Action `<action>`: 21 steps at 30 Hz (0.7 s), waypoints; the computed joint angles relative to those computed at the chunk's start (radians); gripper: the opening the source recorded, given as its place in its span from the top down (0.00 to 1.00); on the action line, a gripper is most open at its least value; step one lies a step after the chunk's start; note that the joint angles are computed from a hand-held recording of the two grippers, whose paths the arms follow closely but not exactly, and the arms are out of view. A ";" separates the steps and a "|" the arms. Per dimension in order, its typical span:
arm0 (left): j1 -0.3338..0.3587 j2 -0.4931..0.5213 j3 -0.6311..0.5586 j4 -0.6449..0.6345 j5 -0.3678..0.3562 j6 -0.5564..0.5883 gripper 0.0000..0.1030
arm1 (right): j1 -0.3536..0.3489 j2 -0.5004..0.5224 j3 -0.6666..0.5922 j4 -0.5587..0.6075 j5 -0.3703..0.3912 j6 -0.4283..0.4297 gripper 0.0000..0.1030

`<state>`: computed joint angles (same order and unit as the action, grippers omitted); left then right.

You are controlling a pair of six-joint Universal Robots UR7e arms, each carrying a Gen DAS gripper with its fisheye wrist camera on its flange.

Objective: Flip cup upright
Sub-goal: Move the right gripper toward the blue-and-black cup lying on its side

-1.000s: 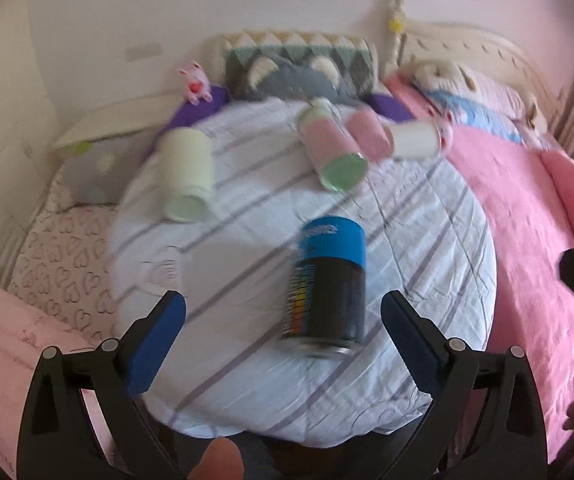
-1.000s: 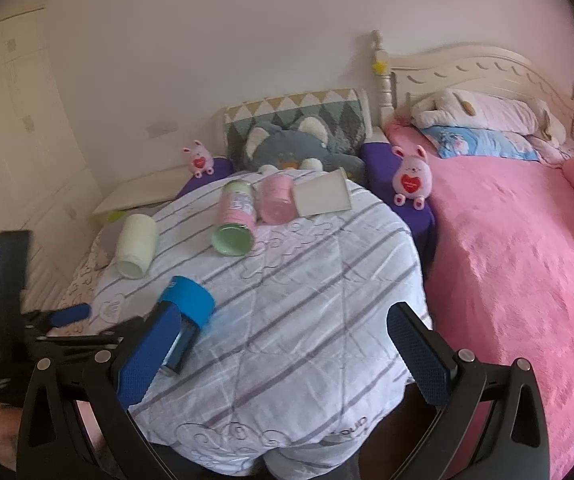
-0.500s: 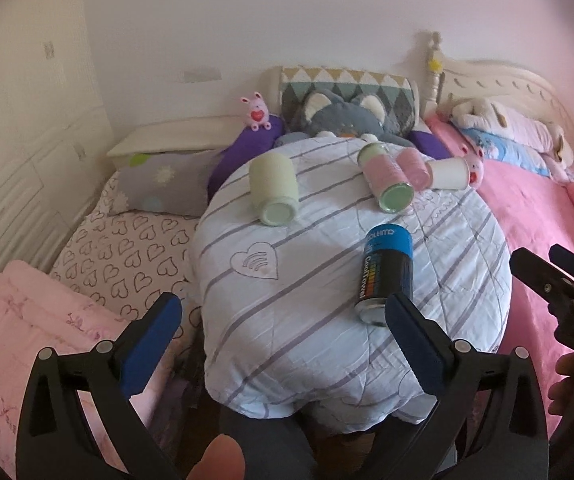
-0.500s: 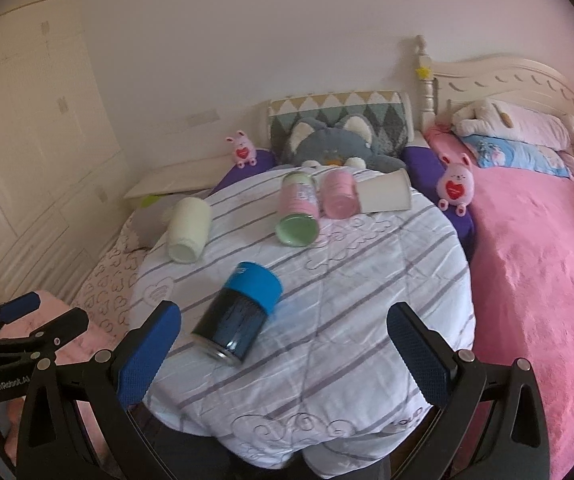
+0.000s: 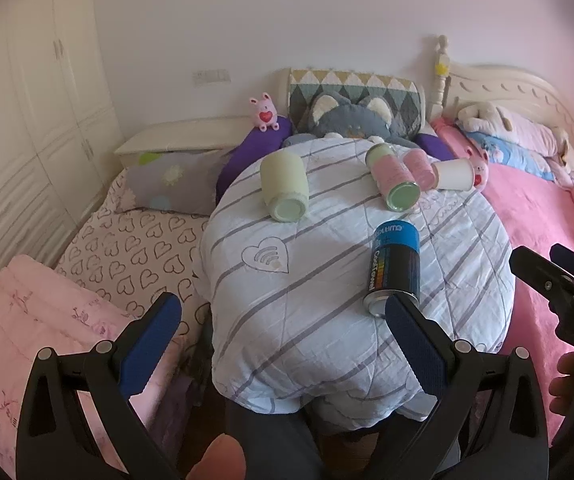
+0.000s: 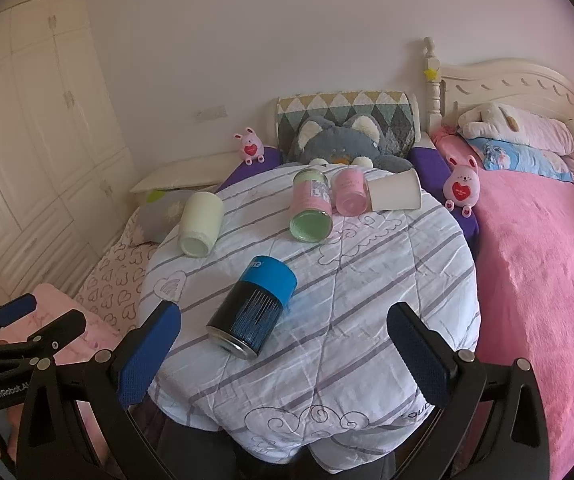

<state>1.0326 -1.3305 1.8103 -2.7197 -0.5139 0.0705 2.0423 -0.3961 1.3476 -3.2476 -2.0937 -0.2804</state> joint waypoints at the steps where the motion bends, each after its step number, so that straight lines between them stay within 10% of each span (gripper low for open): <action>1: 0.000 -0.001 0.002 0.001 0.000 -0.004 0.00 | 0.001 0.000 0.000 0.004 0.001 0.001 0.00; 21: 0.006 -0.004 0.003 -0.003 0.005 -0.007 0.00 | 0.006 0.023 -0.044 0.065 0.005 0.004 0.00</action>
